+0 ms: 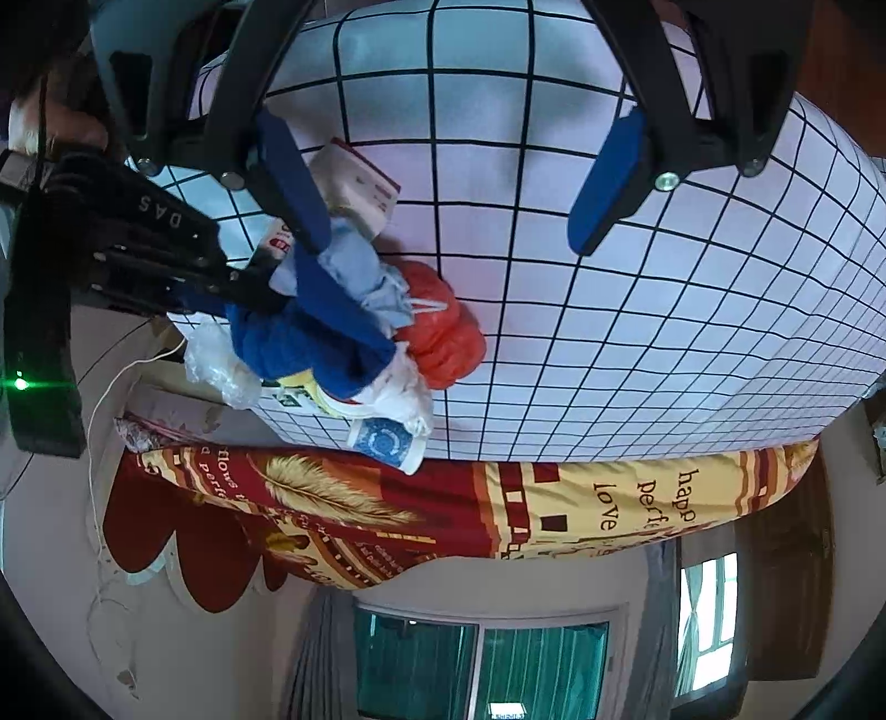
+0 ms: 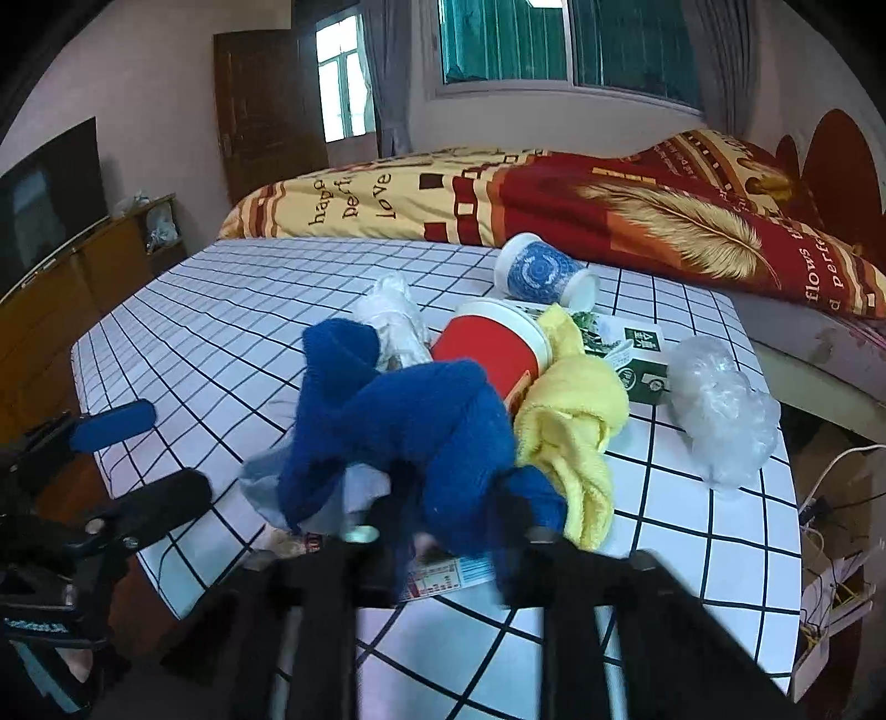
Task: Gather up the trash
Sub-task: 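Move both grippers back to the trash pile on the bed, then grasp the light blue mask with the left gripper while the right grasps the blue towel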
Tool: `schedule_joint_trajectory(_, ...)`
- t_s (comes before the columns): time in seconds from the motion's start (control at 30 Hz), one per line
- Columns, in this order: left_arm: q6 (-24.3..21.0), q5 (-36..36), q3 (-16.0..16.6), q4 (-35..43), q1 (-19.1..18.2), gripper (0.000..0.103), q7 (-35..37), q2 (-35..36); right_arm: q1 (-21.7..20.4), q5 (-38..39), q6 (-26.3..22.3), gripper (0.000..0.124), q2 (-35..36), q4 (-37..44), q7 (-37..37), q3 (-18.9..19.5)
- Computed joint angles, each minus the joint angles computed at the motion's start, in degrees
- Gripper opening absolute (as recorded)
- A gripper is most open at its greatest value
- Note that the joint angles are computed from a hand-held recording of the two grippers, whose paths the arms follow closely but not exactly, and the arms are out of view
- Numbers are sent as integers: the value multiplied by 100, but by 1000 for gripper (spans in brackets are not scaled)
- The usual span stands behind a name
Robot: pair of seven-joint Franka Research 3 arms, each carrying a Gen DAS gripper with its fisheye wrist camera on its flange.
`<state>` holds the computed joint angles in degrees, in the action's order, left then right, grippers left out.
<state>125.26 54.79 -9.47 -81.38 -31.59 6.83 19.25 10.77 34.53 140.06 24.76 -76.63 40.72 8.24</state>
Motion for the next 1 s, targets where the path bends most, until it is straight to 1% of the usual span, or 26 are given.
schedule_joint_trajectory(0.03,39,-11,-6,3,5,88,0,7,-13,40,70,10,-69,-99,-40,11)
schedule_joint_trajectory(0.07,77,-37,-10,52,16,88,25,44,-36,103,120,9,-123,-166,-80,27)
schedule_joint_trajectory(0.13,204,-86,-10,87,29,86,39,78,-88,303,323,9,-287,-370,-145,49)
schedule_joint_trajectory(0.3,333,-166,41,358,-17,85,174,279,-177,646,533,9,-530,-558,-302,45)
schedule_joint_trajectory(0.37,389,-215,72,496,-39,84,281,386,-192,808,733,8,-640,-678,-354,32)
schedule_joint_trajectory(0.47,426,-372,124,773,-53,83,503,617,-241,1039,854,9,-718,-732,-388,21)
schedule_joint_trajectory(0.53,543,-501,167,864,-39,79,561,704,-231,1065,940,9,-742,-754,-378,-10)
schedule_joint_trajectory(0.6,571,-592,217,1020,-56,77,658,824,-150,875,1132,9,-735,-785,-214,-101)
schedule_joint_trajectory(0.7,485,-796,275,1322,-84,64,813,1038,-47,366,1096,9,-594,-657,290,-251)
schedule_joint_trajectory(0.73,461,-838,304,1377,-106,56,837,1081,-19,175,1041,9,-532,-598,505,-306)
schedule_joint_trajectory(0.77,447,-936,305,1429,-96,43,893,1131,-29,65,954,9,-481,-542,660,-322)
schedule_joint_trajectory(0.8,431,-1012,315,1460,-95,36,928,1160,-66,48,929,9,-466,-538,701,-295)
schedule_joint_trajectory(0.83,478,-1083,318,1436,-80,20,954,1161,-105,51,904,9,-468,-551,719,-267)
schedule_joint_trajectory(0.87,497,-1053,364,1408,-113,16,911,1143,-138,58,906,9,-480,-579,700,-239)
schedule_joint_trajectory(0.93,338,-882,459,1409,-244,13,856,1106,-178,83,949,9,-537,-663,653,-198)
schedule_joint_trajectory(1.0,385,-703,504,1203,-300,12,670,940,-219,139,967,9,-591,-720,611,-174)
